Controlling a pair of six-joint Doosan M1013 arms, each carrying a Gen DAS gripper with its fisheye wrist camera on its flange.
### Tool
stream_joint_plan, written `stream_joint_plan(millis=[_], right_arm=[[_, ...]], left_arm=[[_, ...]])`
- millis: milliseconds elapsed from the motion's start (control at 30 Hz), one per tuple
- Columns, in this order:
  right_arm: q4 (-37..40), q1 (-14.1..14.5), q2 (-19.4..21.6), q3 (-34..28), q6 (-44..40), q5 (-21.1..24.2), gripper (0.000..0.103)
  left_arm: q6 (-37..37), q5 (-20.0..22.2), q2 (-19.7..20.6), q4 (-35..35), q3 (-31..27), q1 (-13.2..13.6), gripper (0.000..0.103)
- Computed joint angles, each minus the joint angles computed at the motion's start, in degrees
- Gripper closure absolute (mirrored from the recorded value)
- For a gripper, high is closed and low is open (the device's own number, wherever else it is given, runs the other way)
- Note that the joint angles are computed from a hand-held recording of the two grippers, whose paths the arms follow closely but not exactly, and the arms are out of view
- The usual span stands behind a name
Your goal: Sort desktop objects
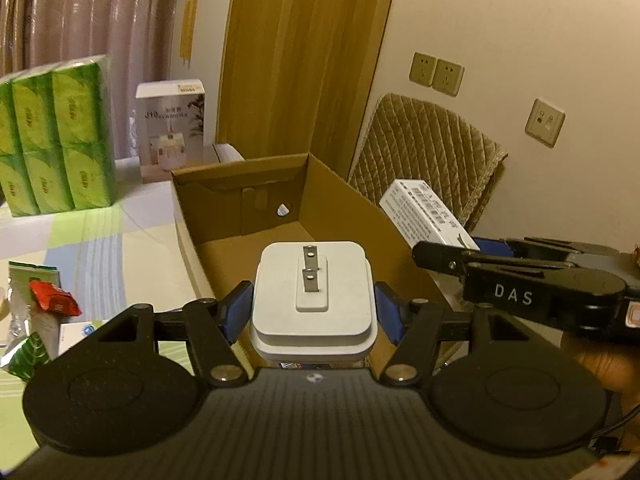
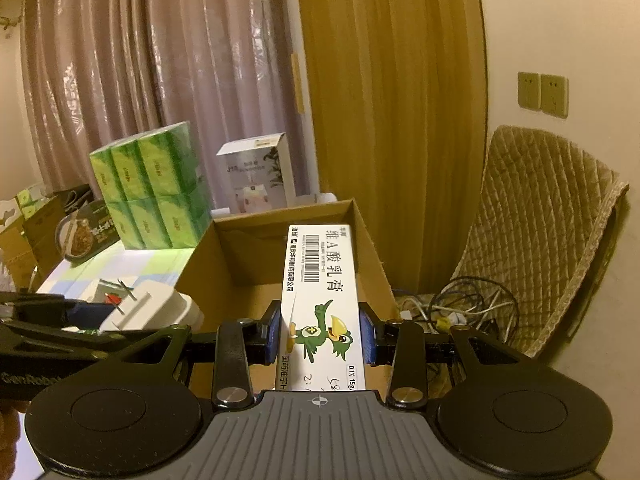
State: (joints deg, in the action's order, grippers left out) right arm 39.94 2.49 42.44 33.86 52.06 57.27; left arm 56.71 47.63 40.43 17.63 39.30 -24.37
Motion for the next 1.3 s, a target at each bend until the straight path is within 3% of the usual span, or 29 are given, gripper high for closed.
stream_joint_plan(millis=[467, 933, 1200, 1267, 1300], right_arm=[[-1.19, 0.2, 1.9, -2.47, 1.93, 1.71, 0.067], [-1.6, 0.38, 1.87, -2.3, 1.58, 2.32, 0.067], [-2.06, 0.92, 3.42, -5.23, 1.19, 4.5, 0.067], [-1.6, 0.97, 3.45, -5.21, 0.46, 3.84, 0.065], [-1.6, 0.98, 3.26, -4.85, 0.58, 3.11, 0.055]], left_arm=[[4.07, 4.93, 3.69, -3.58, -5.33, 0.46, 0.043], [-1.96, 0.82, -2.04, 4.65, 3.64, -0.24, 0.042], [-4.12, 0.8, -3.2, 5.7, 5.33, -0.35, 0.042], [-4.59, 0.69, -3.41, 5.74, 5.75, -0.34, 0.042], [-4.82, 0.69, -3.5, 5.86, 5.88, -0.35, 0.042]])
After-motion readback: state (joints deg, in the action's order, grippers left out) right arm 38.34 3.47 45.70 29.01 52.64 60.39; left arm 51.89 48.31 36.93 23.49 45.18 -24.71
